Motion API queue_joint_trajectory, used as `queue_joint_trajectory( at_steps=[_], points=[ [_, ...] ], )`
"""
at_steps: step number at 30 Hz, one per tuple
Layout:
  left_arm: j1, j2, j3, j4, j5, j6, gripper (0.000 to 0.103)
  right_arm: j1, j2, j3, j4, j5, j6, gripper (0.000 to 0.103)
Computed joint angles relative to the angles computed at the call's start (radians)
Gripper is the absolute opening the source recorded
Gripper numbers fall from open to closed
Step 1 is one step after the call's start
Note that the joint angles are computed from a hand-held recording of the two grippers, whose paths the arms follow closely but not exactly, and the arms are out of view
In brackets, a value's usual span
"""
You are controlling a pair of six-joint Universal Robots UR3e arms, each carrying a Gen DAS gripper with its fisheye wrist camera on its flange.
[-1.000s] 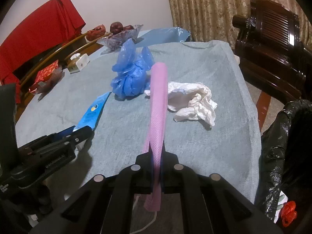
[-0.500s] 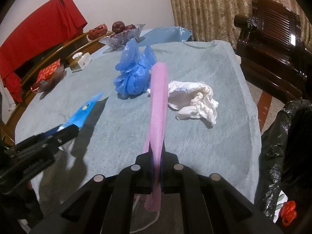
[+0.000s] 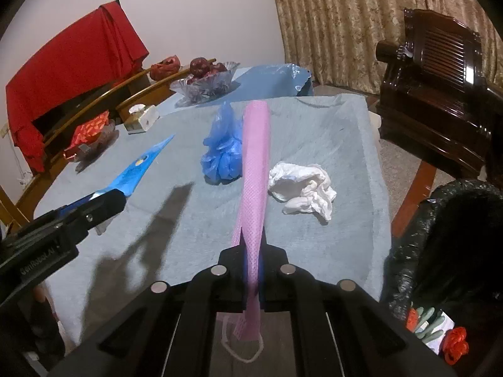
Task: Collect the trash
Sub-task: 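Carry the hand-cream tube and pink tube over the bin and open both tools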
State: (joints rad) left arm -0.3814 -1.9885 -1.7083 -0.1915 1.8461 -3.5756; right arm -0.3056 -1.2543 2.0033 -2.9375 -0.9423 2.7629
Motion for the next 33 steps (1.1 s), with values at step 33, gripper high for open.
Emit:
queue_joint_trajectory(
  at_steps=[33],
  points=[
    [-0.309,-0.397,0.819,-0.312,-0.056,0.075,0.036,-0.726,-0.466,0.182,0.466,0.238,-0.395,0.005]
  ],
)
